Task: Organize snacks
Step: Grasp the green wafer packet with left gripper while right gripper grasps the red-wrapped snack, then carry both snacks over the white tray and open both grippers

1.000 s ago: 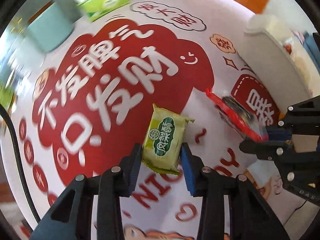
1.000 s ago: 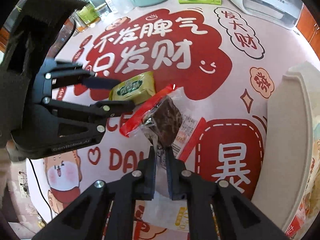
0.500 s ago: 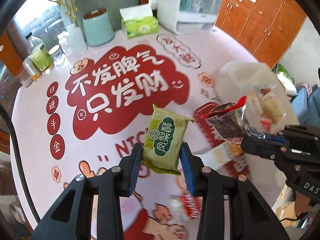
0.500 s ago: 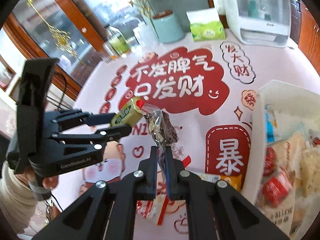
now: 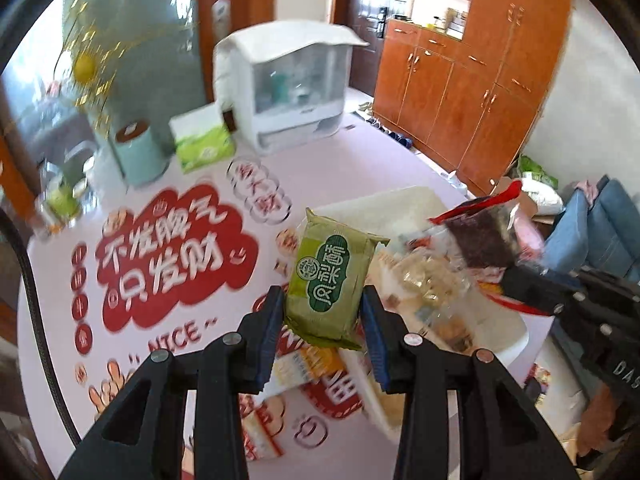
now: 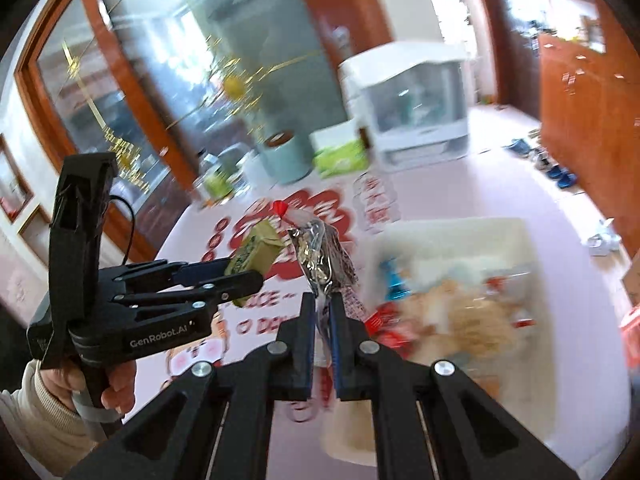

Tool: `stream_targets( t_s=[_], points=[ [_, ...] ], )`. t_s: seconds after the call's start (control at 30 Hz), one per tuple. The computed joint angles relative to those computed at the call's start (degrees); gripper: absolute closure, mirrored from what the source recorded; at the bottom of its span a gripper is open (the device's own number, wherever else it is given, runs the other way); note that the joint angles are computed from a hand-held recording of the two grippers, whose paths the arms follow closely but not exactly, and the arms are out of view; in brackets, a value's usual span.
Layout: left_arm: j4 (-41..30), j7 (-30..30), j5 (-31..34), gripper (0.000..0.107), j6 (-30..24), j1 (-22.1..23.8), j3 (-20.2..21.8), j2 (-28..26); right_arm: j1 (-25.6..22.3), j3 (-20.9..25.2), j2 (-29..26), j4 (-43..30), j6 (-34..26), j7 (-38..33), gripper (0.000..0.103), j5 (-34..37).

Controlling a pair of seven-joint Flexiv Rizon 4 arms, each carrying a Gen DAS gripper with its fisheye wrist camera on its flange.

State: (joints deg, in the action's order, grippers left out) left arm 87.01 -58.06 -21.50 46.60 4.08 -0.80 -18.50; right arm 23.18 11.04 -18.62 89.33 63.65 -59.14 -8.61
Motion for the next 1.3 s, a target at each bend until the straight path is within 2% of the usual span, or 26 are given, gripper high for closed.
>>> stream_targets(
  t_s=[0.1, 0.27, 0.57, 0.6, 0.67, 0.73, 0.77, 0.87, 0.9, 1.3],
  points=[
    [-1.3, -2.4, 2.5, 0.07, 1.1, -2.2, -0.3, -0.8, -0.6, -2.0, 2.3, 3.1, 0.7, 2.6, 0.096, -2.2],
    [-3.6, -5.7, 5.4, 0.07, 0.9, -4.8, -0.8, -2.3, -2.8, -2.5, 4.1, 5.8, 0.0, 4.2, 0.096, -2.7],
    [-5.2, -9.6, 8.6, 0.068, -0.7, -7.0, -0.7, -3.7, -5.0, -1.6, 4.5, 7.6, -2.7, 2.0, 0.096, -0.4],
    [-5.0, -9.7, 8.8, 0.066, -0.8, -7.1, -0.7, -3.7, -5.2, -1.5, 4.5, 7.6, -3.0, 1.6, 0.096, -0.1],
    [-4.5, -10.0, 9.7, 0.053, -0.5, -7.4, -0.5, -3.5, -5.4, -1.1, 4.3, 7.1, -3.9, 0.4, 0.096, 0.8],
    [-3.5, -10.6, 11.2, 0.031, 0.9, -7.9, 0.0, -2.9, -5.4, -1.0, 4.5, 7.1, -4.0, -0.2, 0.095, 1.1],
    [-3.0, -11.0, 11.9, 0.028, 1.8, -8.2, 0.2, -2.6, -5.4, -1.1, 4.5, 7.1, -4.0, -0.5, 0.091, 1.1],
    [-1.7, -11.4, 13.1, 0.026, 3.1, -8.4, 0.4, -1.7, -4.9, -1.7, 4.8, 7.7, -4.0, 0.9, 0.066, -0.1],
    [-1.4, -11.6, 13.5, 0.026, 3.2, -8.4, 0.6, -1.4, -4.8, -1.9, 4.9, 8.0, -3.7, 1.4, 0.063, -0.4],
    [2.4, -15.7, 16.5, 0.024, 4.6, -6.5, 2.9, 2.6, -4.6, -0.4, 4.9, 7.6, -4.7, -1.5, 0.062, 1.8]
  ],
)
